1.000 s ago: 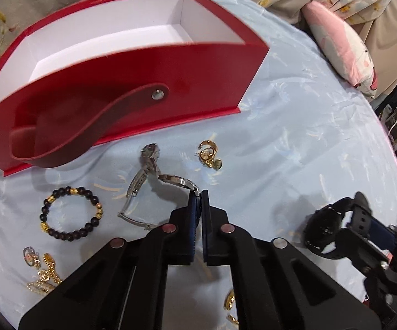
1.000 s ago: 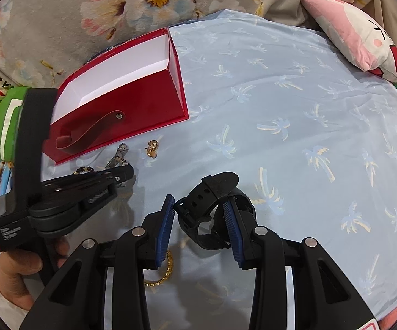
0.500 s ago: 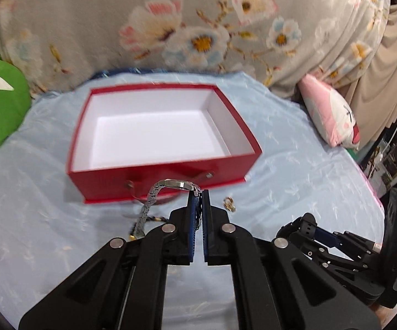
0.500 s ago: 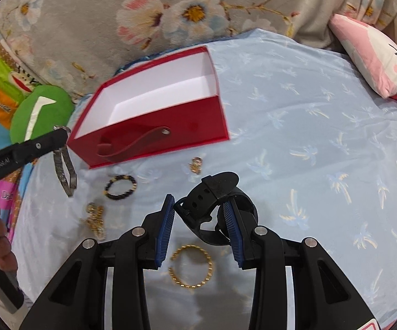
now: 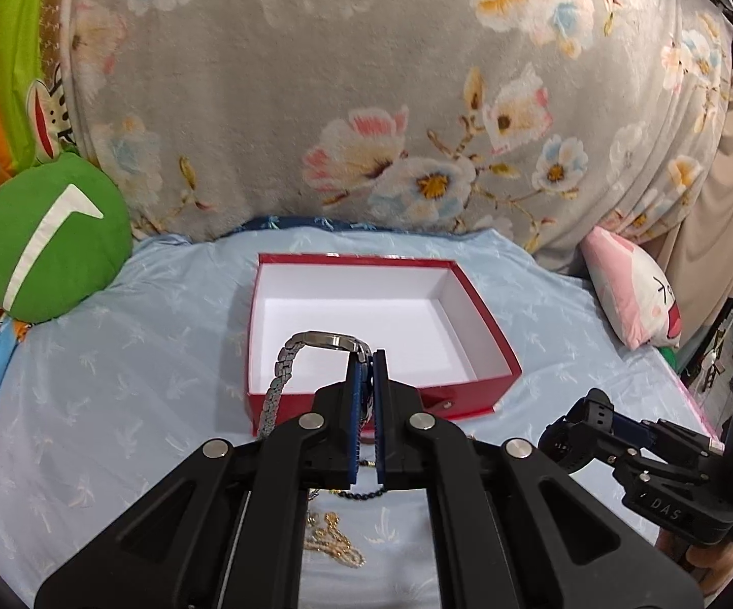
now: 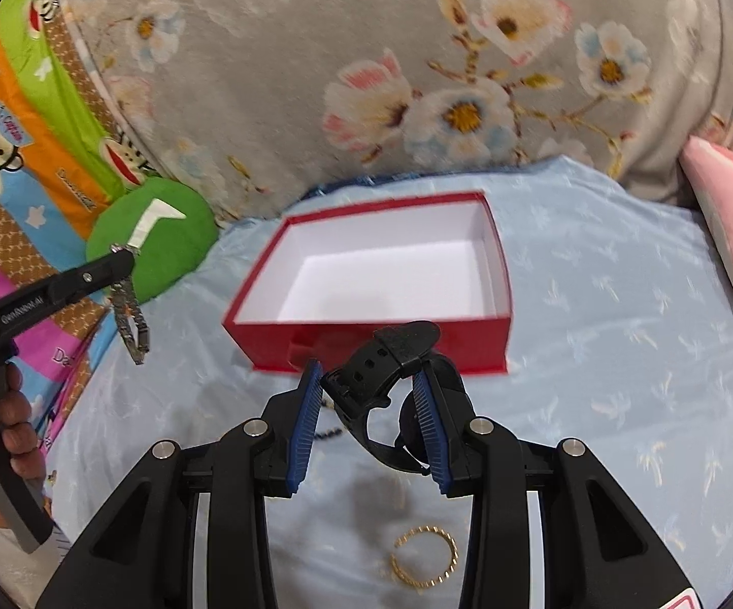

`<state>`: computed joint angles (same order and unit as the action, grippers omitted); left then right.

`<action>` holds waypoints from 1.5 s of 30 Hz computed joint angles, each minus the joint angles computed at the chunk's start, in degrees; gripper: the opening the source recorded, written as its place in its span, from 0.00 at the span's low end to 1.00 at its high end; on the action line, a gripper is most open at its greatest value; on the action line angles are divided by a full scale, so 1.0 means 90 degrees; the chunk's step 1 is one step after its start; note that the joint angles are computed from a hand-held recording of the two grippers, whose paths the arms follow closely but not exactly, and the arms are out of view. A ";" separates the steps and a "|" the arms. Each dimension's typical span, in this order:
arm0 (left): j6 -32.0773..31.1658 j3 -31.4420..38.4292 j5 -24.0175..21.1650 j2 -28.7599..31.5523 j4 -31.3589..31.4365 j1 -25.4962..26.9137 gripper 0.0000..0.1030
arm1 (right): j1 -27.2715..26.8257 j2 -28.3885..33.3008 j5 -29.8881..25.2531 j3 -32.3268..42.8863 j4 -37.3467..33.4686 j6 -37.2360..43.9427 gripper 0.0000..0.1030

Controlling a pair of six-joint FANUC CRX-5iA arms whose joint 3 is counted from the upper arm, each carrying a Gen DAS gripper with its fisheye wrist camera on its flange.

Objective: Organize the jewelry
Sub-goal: 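Carry both watches into the red box and open both tools, then withdraw both tools and lower the left tool onto the black bead bracelet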

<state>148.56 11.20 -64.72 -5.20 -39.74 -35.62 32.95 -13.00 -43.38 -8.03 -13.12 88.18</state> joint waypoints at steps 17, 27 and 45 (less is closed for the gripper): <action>-0.0918 0.0638 0.0731 0.0694 0.0601 0.1329 0.03 | -0.0110 0.1805 0.0199 0.2370 -0.0439 0.0734 0.32; -0.1837 0.0890 0.1183 0.1841 0.1918 0.2269 0.04 | -0.0240 0.3561 -0.0596 0.3872 -0.0413 0.0362 0.32; -0.1185 0.0978 0.1192 0.2082 0.1210 0.2100 0.71 | -0.0131 0.3639 -0.0063 0.3348 0.0095 0.0058 0.54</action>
